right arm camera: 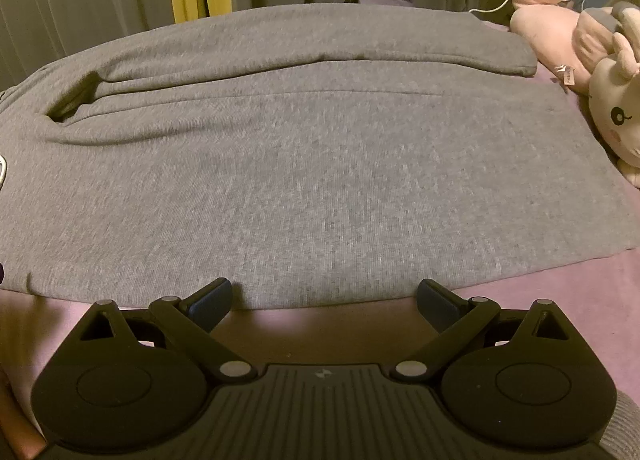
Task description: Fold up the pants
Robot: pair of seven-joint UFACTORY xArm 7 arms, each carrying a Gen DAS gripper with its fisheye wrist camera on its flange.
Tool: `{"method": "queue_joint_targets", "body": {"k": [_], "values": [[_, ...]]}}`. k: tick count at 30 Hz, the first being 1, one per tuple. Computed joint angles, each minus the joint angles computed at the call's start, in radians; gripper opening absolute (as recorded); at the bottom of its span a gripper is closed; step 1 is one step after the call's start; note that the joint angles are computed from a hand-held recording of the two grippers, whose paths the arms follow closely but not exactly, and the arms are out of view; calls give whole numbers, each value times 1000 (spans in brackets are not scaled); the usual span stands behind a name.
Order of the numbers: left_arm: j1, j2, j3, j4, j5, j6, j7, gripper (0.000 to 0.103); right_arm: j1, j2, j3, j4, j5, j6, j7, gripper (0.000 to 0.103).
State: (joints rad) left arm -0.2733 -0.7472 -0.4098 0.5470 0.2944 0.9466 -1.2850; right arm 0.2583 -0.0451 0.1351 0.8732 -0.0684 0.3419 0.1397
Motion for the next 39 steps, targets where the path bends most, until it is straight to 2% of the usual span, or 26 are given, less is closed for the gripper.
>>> {"method": "queue_joint_targets", "body": {"k": [10,20,27,30,33,36,39], "values": [[0,6,4,1,1,-4,-1,103,3,3,1,-1,-5,-9,-1,99],[6,18,17,-2,-4,-26,-8,103,10,66,-2,79,112,44,-97,99],[16,18,33,-17,-17,-51,-9,103,-4,173,-19,201,98,116,-13,99],[24,28,32,-10,-16,-46,-10,103,-6,200,-24,222,86,118,19,99],[50,35,18,13,21,-38,-19,103,-12,218,-22,235,96,106,32,99],[111,55,14,45,90,-51,-34,103,-20,250,-18,271,118,118,25,99],[194,89,27,67,160,-86,-87,103,-12,289,-21,350,86,208,9,99]]}}
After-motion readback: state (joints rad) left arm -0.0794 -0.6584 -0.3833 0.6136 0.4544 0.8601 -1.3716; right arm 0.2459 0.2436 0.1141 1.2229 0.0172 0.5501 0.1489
